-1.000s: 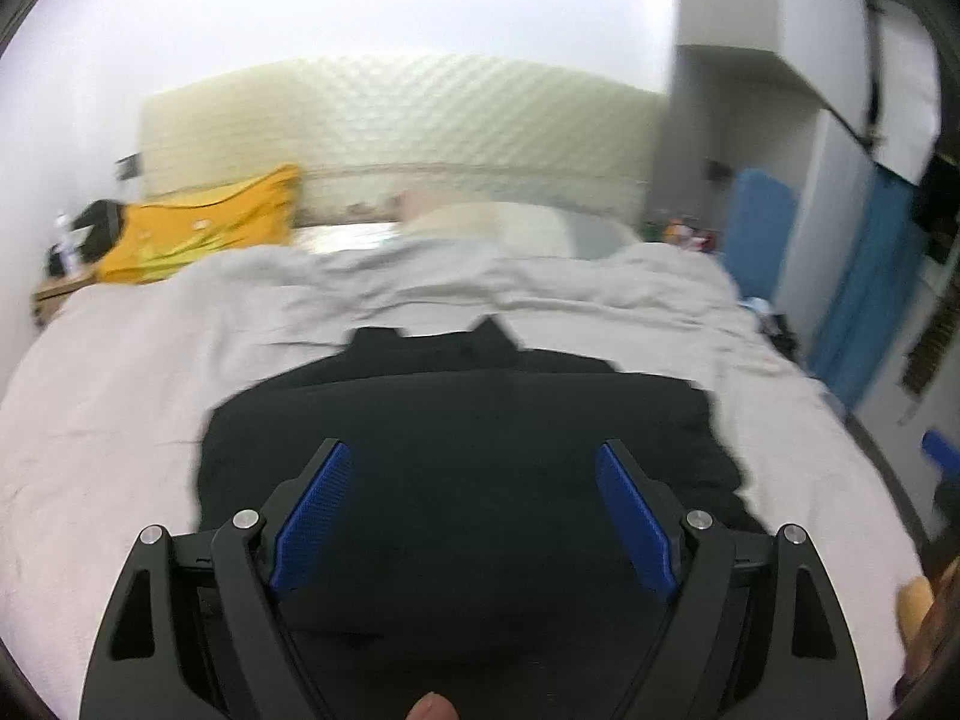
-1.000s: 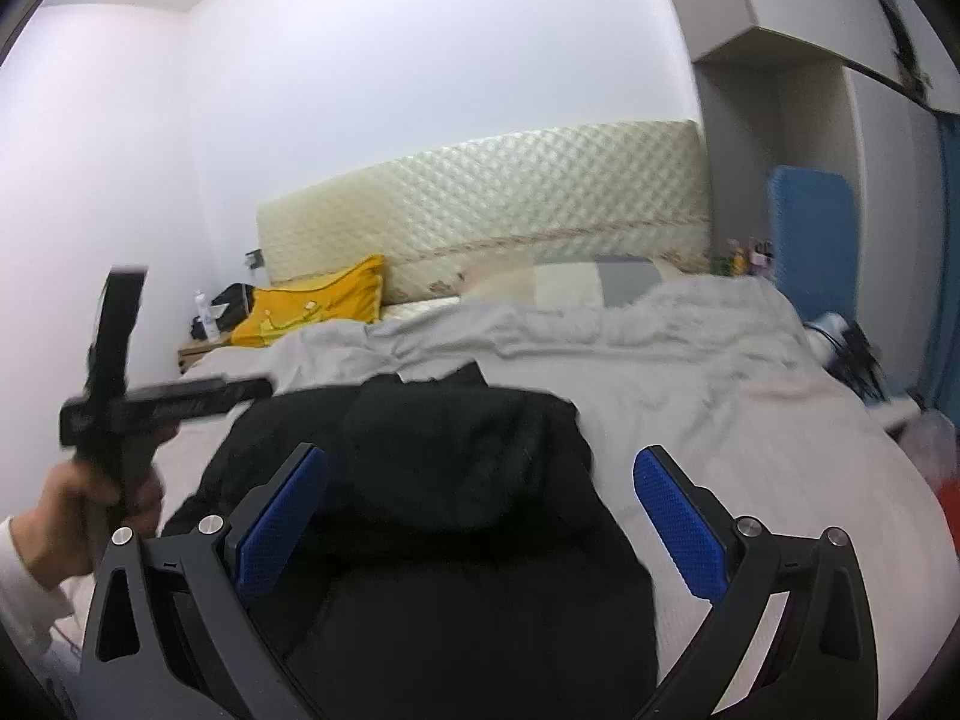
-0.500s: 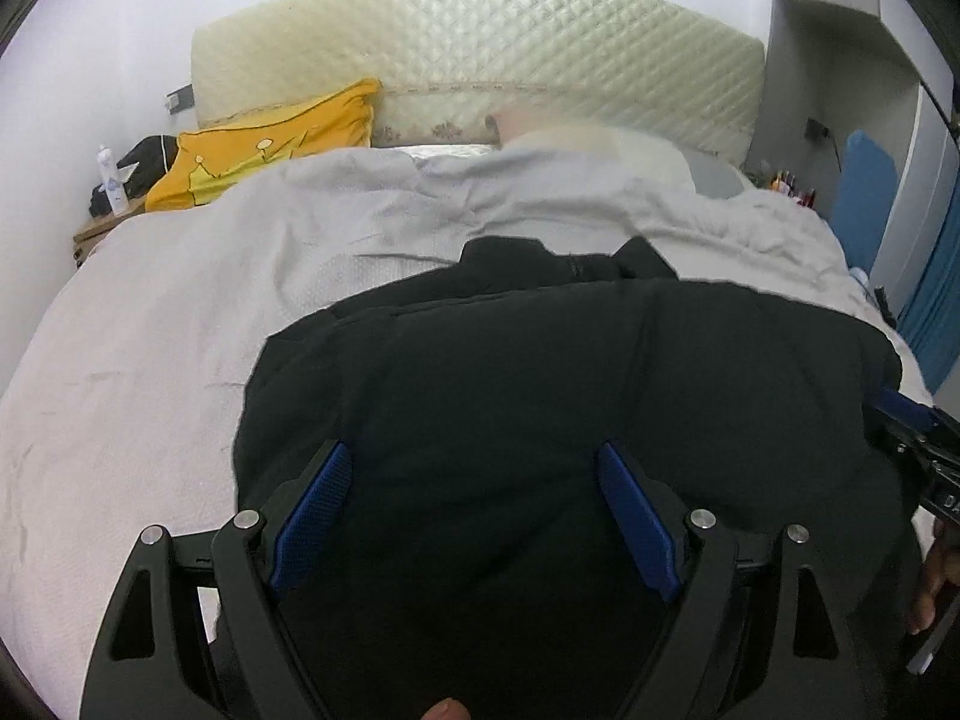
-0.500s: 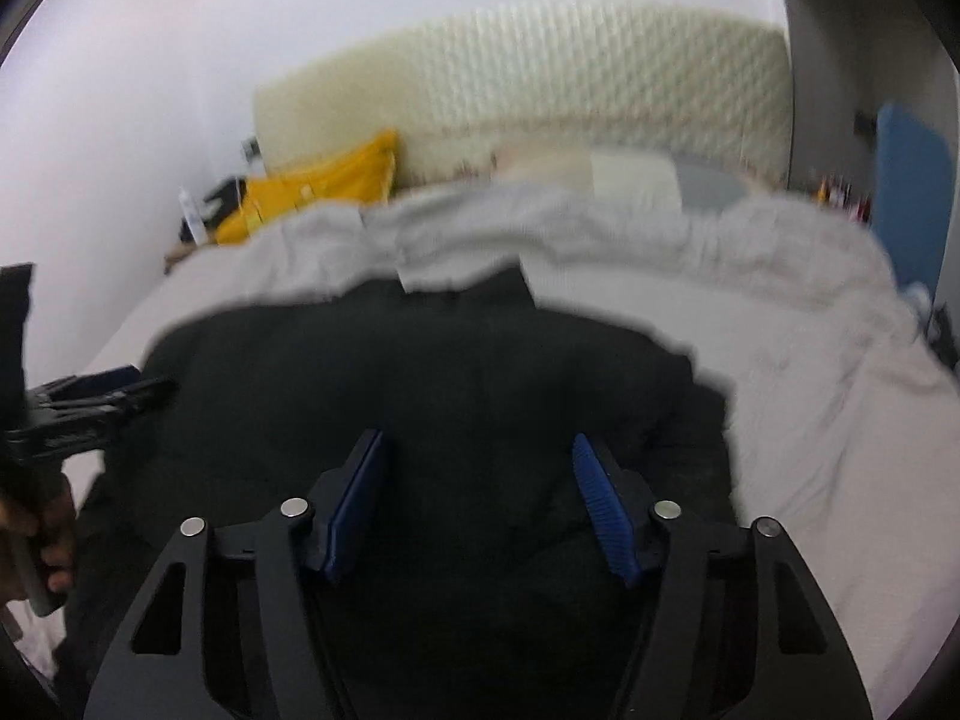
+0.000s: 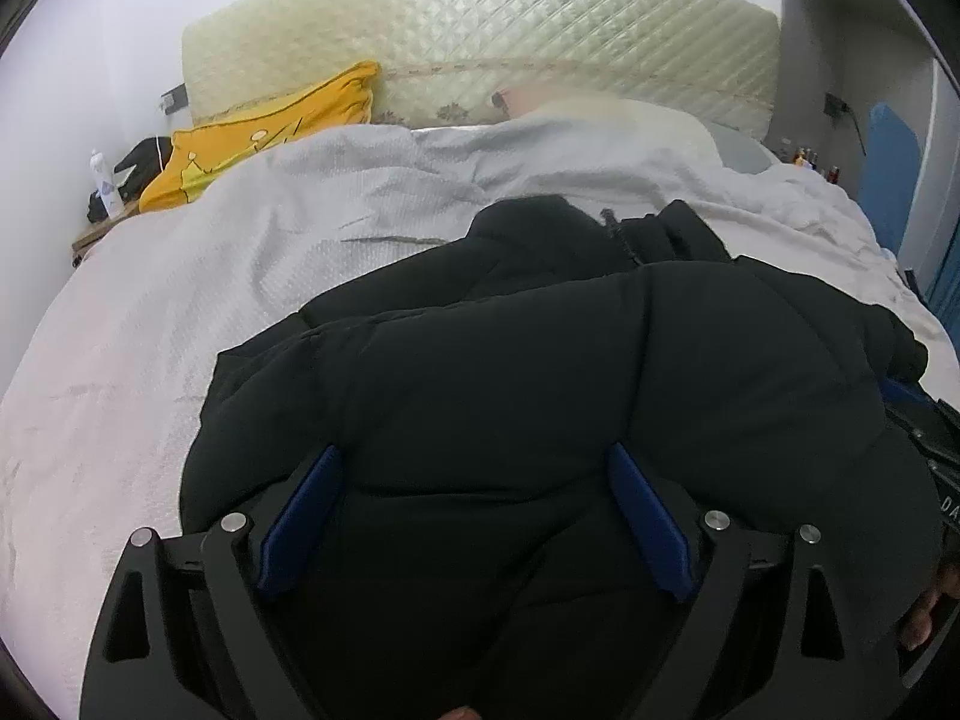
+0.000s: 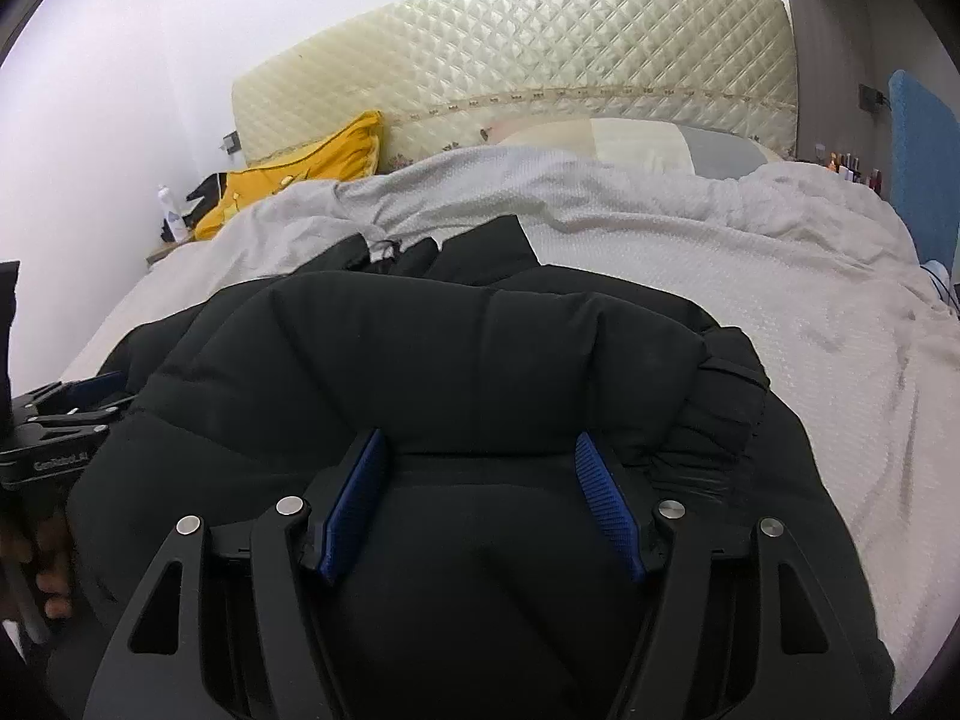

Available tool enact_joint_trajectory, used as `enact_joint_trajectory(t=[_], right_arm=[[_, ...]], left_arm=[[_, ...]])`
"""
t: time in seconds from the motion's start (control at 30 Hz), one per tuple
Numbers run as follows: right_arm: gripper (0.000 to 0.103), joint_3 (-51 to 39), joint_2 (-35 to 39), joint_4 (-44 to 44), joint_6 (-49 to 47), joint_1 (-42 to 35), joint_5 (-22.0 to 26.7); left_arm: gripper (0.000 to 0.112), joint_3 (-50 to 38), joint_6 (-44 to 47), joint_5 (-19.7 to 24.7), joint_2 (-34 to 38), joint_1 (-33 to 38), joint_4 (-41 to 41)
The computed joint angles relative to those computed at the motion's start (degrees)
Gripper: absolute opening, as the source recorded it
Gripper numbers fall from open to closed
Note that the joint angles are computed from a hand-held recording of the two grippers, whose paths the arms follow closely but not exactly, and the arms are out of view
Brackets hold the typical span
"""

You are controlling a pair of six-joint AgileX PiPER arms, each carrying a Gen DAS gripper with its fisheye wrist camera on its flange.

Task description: Fold large clothes

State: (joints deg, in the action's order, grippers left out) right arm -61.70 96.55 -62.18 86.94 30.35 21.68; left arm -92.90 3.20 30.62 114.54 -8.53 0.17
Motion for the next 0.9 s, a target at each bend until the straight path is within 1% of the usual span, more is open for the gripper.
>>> enact_joint_trajectory(t=[0.1, 0.17, 0.23, 0.3, 0.37, 0.43, 0.5, 0.57, 0.6, 0.67, 0.73, 0.77, 0.83, 0.87, 0.9], right_arm=[[0.064, -2.07, 2.42, 1.24, -1.5, -0.38, 0.6], [0.064, -3.89, 3.49, 5.78, -6.67, -0.54, 1.83], [0.064, -4.7, 3.5, 9.26, -10.59, -0.42, 2.72], [0.064, -3.55, 1.33, 13.47, -15.21, -0.65, 2.34], [0.064, -0.9, -2.25, 16.59, -18.51, -1.08, 0.62], [0.064, 2.9, -7.39, 16.57, -19.18, -0.64, -0.17], [0.064, 5.96, -12.14, 14.11, -17.04, 0.74, 1.64], [0.064, 9.49, -18.08, 12.91, -16.1, 2.52, 5.14], [0.064, 11.01, -20.41, 11.9, -15.08, 3.52, 6.99], [0.067, 14.07, -24.82, 10.42, -14.0, 5.58, 12.16], [0.068, 16.72, -27.5, 10.23, -12.91, 6.38, 15.39], [0.068, 18.22, -28.84, 12.19, -13.58, 5.43, 15.41], [0.068, 21.29, -30.82, 18.48, -18.34, 1.87, 13.23], [0.068, 21.94, -30.95, 19.99, -20.01, 1.02, 12.93], [0.068, 22.78, -30.63, 21.05, -21.72, 0.06, 12.46]], left_arm=[[0.091, -0.59, -1.97, 0.01, 0.67, -0.46, 1.46], [0.091, 0.06, -1.52, -0.1, -0.04, -0.19, 0.45], [0.091, 0.98, -2.03, 1.18, -1.63, 0.0, 0.64], [0.091, 3.85, -0.75, 1.55, -5.16, 0.5, -1.23], [0.091, 8.72, 2.18, 0.6, -10.59, 1.5, -4.12], [0.091, 14.12, 6.5, -0.66, -16.71, 3.11, -7.51], [0.091, 19.93, 11.97, -1.96, -22.88, 5.72, -11.47], [0.091, 23.69, 17.67, -1.07, -26.43, 8.59, -15.36], [0.091, 25.12, 19.12, -0.07, -27.35, 9.96, -15.72], [0.091, 27.2, 17.14, 0.55, -28.19, 11.4, -12.58], [0.091, 28.35, 17.54, 2.16, -28.08, 13.1, -12.14], [0.091, 28.5, 17.53, 3.34, -27.55, 13.88, -11.62], [0.091, 28.98, 15.71, 3.77, -26.44, 14.59, -8.76], [0.091, 29.67, 15.33, 2.9, -26.19, 14.6, -7.66], [0.091, 30.16, 13.02, 1.43, -25.52, 14.14, -4.26]])
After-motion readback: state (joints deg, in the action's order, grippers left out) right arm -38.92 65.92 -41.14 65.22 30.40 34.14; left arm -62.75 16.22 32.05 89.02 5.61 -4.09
